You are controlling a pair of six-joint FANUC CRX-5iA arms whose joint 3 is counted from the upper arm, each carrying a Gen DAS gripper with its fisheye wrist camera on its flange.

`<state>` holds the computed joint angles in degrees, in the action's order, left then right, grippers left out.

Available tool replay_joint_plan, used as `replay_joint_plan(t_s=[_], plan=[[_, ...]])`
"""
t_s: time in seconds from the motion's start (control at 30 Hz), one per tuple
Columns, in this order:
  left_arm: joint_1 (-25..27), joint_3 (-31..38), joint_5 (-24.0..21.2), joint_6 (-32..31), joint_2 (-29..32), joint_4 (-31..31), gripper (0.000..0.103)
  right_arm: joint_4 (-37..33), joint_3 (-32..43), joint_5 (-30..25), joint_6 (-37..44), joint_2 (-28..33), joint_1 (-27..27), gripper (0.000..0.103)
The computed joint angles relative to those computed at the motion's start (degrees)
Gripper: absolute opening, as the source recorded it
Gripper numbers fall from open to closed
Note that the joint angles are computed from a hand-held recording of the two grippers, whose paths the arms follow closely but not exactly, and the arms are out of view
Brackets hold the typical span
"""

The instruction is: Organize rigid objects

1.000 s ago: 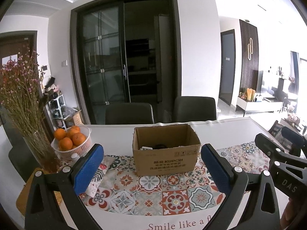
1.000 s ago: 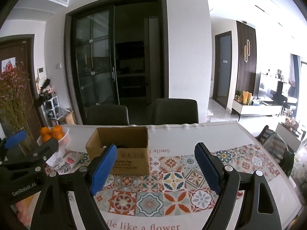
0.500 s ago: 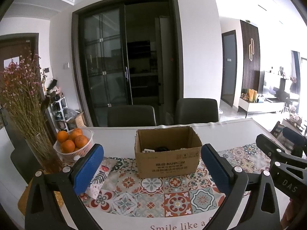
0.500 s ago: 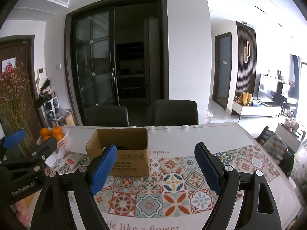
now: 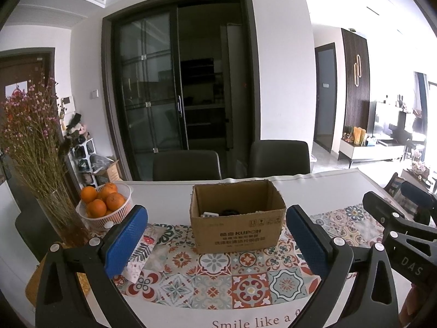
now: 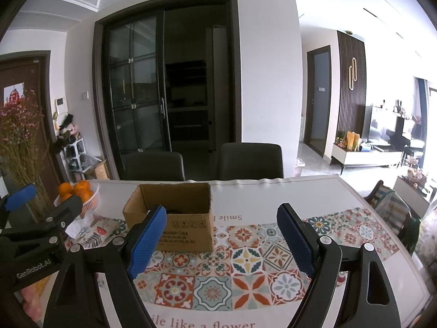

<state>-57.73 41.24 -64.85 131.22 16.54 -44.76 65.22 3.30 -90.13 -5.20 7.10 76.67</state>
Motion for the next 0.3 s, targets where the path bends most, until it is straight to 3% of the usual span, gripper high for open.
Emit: replay_joint_plan(t_s=[0.3], plan=[[-0.22,-0.10,-0.10,0.02,-0.09,0.25,0.103,0.09,-0.20,-0.27,-0.11,-0.17,0.20,0.084]])
